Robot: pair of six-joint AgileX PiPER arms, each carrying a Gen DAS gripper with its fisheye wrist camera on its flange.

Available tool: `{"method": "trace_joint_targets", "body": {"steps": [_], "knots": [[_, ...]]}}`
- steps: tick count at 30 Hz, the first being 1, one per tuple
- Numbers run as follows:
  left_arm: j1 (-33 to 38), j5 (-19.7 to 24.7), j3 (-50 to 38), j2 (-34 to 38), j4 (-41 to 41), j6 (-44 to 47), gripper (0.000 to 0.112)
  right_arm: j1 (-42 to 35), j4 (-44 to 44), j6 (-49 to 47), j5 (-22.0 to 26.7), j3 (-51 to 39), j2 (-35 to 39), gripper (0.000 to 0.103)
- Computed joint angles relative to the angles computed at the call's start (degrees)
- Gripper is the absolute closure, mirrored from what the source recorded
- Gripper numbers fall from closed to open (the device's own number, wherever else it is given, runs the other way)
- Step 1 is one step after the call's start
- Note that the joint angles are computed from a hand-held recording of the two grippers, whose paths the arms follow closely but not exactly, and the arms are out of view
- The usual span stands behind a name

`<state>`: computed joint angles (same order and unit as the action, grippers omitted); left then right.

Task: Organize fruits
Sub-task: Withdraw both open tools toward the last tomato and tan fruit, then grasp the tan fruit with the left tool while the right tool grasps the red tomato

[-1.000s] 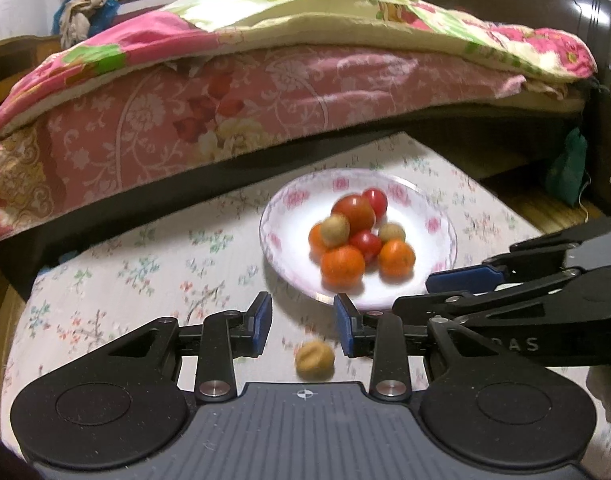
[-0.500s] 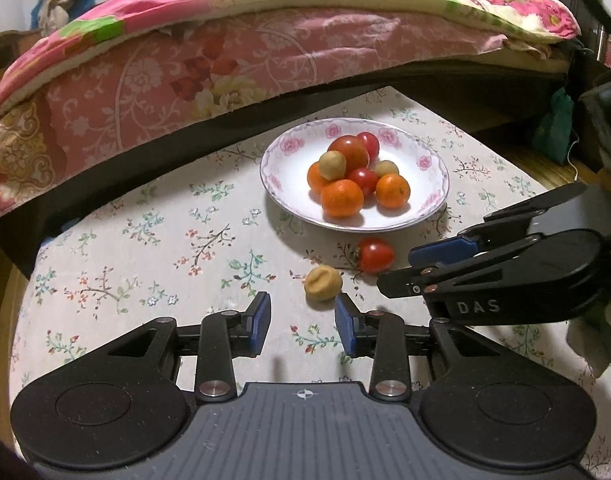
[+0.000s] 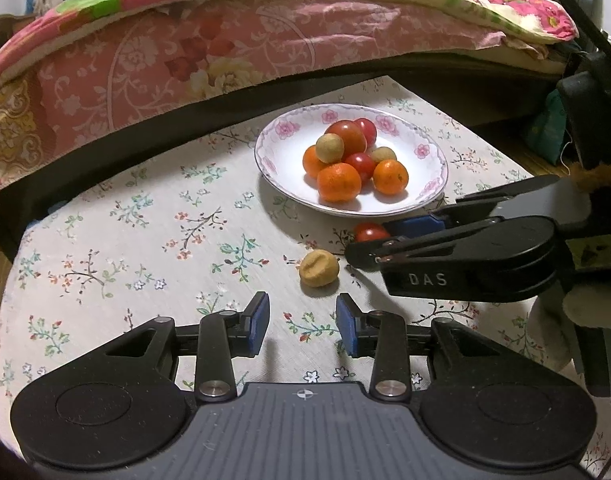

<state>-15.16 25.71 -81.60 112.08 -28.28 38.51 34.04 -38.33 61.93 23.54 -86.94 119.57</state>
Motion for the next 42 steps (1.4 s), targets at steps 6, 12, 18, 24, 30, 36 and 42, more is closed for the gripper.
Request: {"method": "trace_joint_targets", "body": {"steps": [6,12,18,24,30,36,42], "knots": [[-0.2,0.0,-0.4,0.8,0.2,-0.3,0.066,0.2,0.2,-3.1,1.0,-0.6,0.3,0.070],[-0.9,-0.9,-2.0,2.8,0.4,-0.9,0.062,-0.4,2.1,-5.0,0.1,1.9,-2.2,0.072],[-2.5,-2.7,-5.6,6.4,2.7,-3.8,0.063,-1.5,4.3,-5.8,-1.3,5.3,-4.8,0.072],[-3.2,-3.9,-7.6,8.6,4.5,-6.2,0.062,-2.1,6.0,-7.2,-2.3,6.3,-5.5,0.072],[-4.6,-5.0,-6.4,7.8,7.6,-8.4,0.077,-2.2,6.9,-8.6,-2.1,6.8,-5.9,0.072],[-4.6,-5.0,-1.9,4.2,9.4,-9.7,0.078,-1.8,8.6,-11.0,-2.3,7.8,-6.9,0.074],[-3.4,-4.0,4.2,-0.9,10.2,-10.2,0.078,-1.4,11.1,-12.3,-2.1,9.6,-8.4,0.074]]}}
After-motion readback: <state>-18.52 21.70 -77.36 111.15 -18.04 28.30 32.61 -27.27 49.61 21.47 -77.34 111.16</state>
